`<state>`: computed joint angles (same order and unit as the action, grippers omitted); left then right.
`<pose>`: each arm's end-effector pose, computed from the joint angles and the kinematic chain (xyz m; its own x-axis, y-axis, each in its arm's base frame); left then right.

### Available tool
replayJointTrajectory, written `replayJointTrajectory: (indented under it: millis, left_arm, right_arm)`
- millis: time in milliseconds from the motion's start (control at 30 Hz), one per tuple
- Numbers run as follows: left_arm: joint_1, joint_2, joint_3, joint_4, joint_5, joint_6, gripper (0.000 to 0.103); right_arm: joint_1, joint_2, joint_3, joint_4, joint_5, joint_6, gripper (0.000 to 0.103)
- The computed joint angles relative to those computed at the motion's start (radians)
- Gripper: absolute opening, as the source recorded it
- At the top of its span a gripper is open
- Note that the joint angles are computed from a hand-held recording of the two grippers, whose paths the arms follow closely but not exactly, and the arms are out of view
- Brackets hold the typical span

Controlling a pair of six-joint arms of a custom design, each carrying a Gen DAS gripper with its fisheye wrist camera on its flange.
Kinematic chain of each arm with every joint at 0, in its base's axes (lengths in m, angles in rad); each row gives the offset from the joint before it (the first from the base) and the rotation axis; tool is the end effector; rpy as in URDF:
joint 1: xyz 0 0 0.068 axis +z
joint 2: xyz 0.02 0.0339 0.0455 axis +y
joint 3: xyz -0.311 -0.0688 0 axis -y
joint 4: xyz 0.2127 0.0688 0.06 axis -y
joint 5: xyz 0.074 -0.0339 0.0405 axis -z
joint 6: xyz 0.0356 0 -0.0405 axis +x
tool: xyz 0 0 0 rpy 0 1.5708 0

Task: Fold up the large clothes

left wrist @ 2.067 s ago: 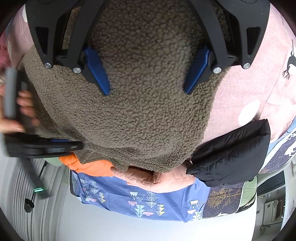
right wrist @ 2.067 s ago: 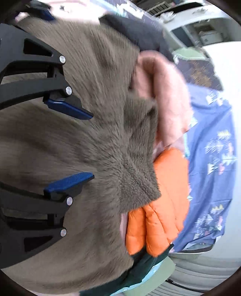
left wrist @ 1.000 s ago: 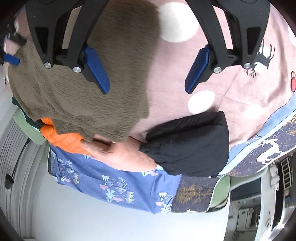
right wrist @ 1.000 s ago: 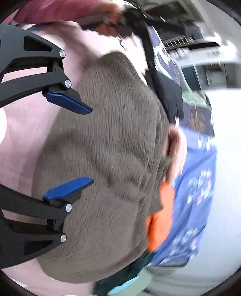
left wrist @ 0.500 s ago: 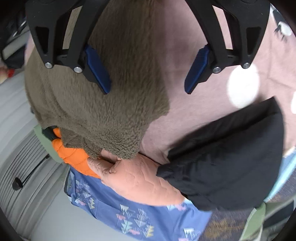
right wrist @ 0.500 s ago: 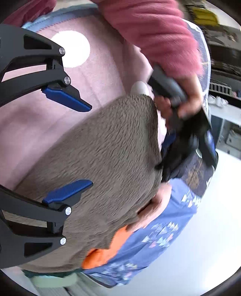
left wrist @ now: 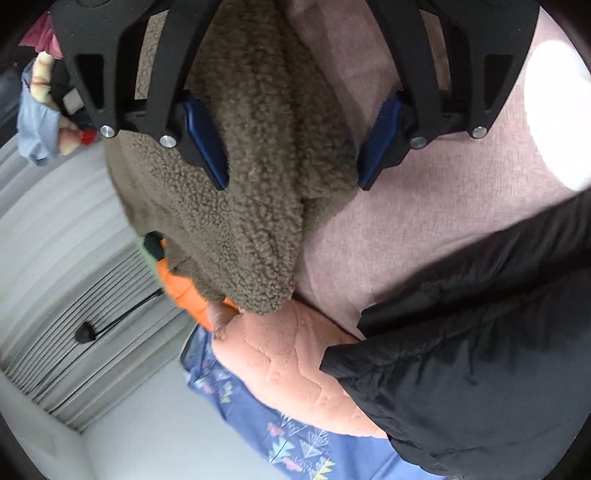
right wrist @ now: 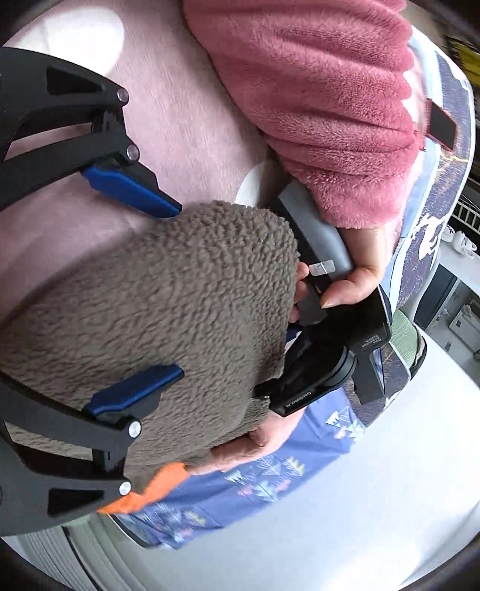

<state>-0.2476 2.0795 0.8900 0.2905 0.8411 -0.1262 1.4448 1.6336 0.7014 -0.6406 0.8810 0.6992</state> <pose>0.3494 -0.1157 0.1335 -0.8300 0.1233 -0.5440 0.5128 0.5525 -0.6571 0.0542 0.2091 0.1922 -0.5026 -0.7088 -0.4949 -0.4025 0.6985 -0.5917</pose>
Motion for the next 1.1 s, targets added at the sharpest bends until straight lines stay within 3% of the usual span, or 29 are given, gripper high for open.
replayJointTrajectory:
  millis: [133,433,533,600,667,767,967,1100]
  left_arm:
    - [-0.009,0.003,0.010,-0.009,-0.004,0.015,0.073]
    - [0.020,0.026,0.004,0.027,0.056,0.000,0.073]
    - [0.028,0.027,-0.005,0.030,0.067,0.010,0.070]
    - [0.025,0.027,-0.008,0.028,0.079,0.014,0.061]
    - [0.029,0.017,-0.018,0.025,0.101,0.021,0.042]
    - [0.023,-0.014,-0.039,0.045,0.085,0.011,0.035]
    - [-0.022,-0.185,-0.058,0.008,0.027,-0.053,0.030]
    - [-0.125,-0.358,0.024,-0.174,-0.112,-0.014,0.029]
  right_arm:
    - [-0.037,0.051,0.001,0.055,0.062,-0.090,0.083]
    - [-0.157,0.050,-0.020,0.240,0.045,-0.238,0.082]
    - [-0.158,0.047,-0.030,0.251,0.057,-0.199,0.067]
    - [-0.143,0.048,-0.032,0.250,0.082,-0.170,0.056]
    - [-0.129,0.026,-0.037,0.246,0.098,-0.147,0.044]
    - [-0.137,-0.052,-0.051,0.248,0.088,-0.119,0.040]
    - [-0.074,-0.296,-0.029,0.052,0.132,0.069,0.038]
    - [0.038,-0.428,0.042,-0.250,0.230,0.337,0.038]
